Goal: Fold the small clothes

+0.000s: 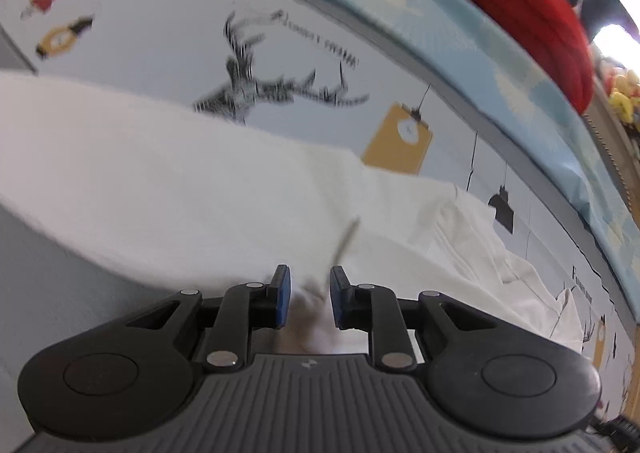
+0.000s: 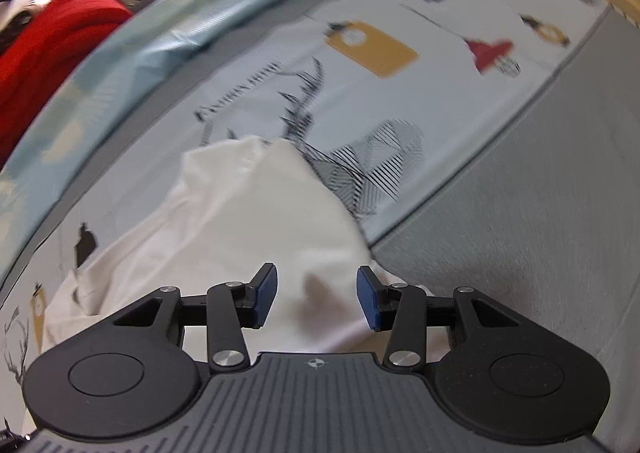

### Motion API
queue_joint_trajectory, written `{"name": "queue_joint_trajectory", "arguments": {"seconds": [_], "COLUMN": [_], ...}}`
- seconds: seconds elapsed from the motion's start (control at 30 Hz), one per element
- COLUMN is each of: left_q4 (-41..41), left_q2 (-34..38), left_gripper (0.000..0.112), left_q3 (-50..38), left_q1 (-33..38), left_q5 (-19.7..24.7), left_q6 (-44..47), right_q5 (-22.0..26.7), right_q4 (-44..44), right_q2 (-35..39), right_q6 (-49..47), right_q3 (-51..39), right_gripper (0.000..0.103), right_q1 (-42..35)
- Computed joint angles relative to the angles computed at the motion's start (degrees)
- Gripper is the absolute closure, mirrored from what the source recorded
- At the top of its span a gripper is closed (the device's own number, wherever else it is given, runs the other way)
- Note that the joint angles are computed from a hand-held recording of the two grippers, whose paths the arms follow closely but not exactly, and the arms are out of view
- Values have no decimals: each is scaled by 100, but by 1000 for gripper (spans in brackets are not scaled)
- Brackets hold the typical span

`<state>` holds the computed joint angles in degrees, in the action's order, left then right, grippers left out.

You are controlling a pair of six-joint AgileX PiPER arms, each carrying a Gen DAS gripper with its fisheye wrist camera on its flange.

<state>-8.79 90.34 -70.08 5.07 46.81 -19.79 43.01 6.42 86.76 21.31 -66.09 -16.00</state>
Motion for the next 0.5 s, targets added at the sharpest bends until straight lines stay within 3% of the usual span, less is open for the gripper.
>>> {"name": "queue_joint_trajectory", "arguments": {"seconds": [0.23,0.27,0.33,0.4,0.5], "left_q4": [-33,13,249,658,928], "left_q2": [-269,-224,-46,176,511], "left_gripper": [88,86,68,57,57], "left_q3": [254,236,113,-49,-331], "left_q1": [1412,1673,2207,2654,3252], "left_q5": [-333,-338,-277,-140,127], "left_q6": [1418,1413,1141,555,-74], "right_q5": [5,19,42,71,92], "right_q4": [-266,-292,-329,-394,-409], "right_q2": [-289,-344,-400,-419,-449], "right_q6": [11,25,56,130,159], "right_q3": [-64,-54,-51,-66,-68], "right_gripper": [57,57,57,57,57], "right_q1": [276,304,346,413,508]}}
